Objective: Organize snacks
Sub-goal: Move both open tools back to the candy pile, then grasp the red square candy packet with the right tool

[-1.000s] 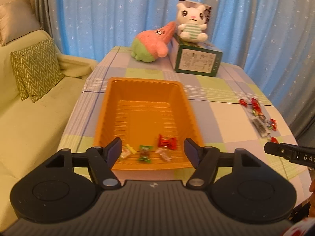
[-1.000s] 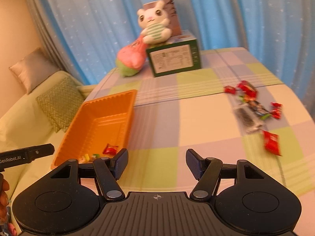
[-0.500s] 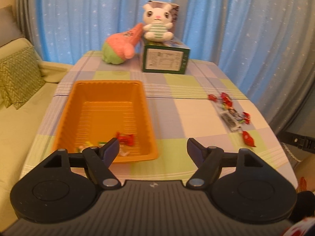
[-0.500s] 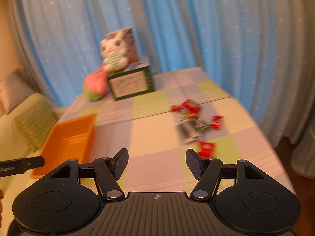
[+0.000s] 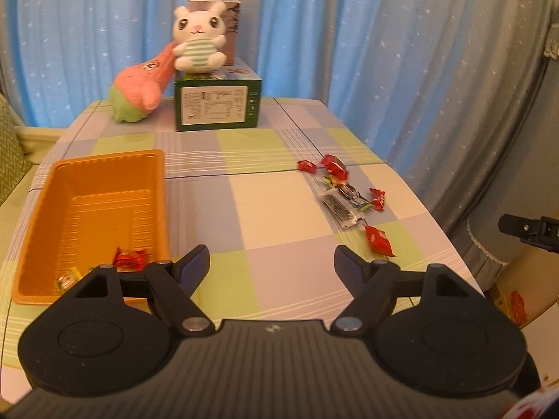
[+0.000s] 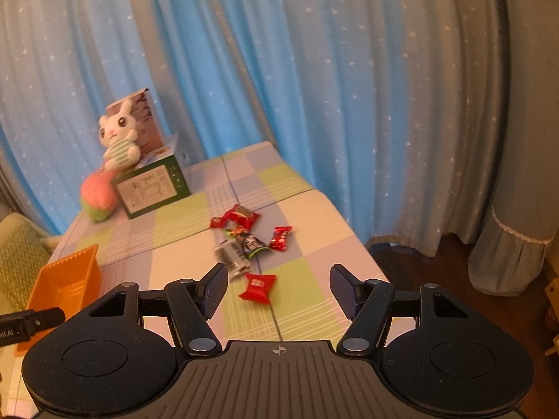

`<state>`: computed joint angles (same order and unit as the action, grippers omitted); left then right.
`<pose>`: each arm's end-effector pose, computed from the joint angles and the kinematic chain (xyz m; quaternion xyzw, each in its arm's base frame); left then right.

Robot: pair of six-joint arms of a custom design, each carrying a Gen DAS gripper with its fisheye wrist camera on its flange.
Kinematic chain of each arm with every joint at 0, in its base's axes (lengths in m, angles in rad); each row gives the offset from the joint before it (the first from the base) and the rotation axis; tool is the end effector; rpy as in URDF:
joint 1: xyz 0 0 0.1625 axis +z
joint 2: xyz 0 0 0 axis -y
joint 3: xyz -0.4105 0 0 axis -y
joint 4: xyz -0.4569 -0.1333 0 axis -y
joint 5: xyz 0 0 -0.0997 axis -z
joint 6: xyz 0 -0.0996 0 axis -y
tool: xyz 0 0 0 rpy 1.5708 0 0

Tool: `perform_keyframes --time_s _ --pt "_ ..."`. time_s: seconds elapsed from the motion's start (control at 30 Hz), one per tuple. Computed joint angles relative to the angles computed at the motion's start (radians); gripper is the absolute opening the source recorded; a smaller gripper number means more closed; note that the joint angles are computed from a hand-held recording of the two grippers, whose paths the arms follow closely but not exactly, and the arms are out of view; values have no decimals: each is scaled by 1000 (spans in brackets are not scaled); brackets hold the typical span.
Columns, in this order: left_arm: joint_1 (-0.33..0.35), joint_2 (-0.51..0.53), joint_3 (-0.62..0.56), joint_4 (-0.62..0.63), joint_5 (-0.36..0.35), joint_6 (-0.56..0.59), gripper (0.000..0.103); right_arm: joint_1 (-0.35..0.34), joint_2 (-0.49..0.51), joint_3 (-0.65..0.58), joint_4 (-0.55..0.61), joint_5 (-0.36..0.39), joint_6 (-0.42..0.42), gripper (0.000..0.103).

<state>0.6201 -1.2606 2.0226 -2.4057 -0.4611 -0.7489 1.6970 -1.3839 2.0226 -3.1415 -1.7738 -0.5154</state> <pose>-0.3252 -0.5056 0.2010 0.0665 0.8470 -0.4159 0.3243 0.1854 -0.5620 0.3153 0.2370 -0.8578 0.4211 0.1753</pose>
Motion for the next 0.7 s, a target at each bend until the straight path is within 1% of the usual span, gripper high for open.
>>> perform_keyframes --time_s 0.07,0.27,0.43,0.67,0.7 --pt "12 23 -20 -1 -12 25 76 -3 10 -14 21 0 -1 65" --pt "60 95 -73 -77 -17 91 76 -18 87 -76 59 4 -2 65" --pt "110 163 -124 -149 -31 148 76 -35 175 -146 102 10 -1 65" --pt "180 249 -199 -228 -69 230 76 -55 315 -269 154 15 4 64" --pt "190 260 -209 -243 -75 243 76 -56 334 -286 158 13 1 63"
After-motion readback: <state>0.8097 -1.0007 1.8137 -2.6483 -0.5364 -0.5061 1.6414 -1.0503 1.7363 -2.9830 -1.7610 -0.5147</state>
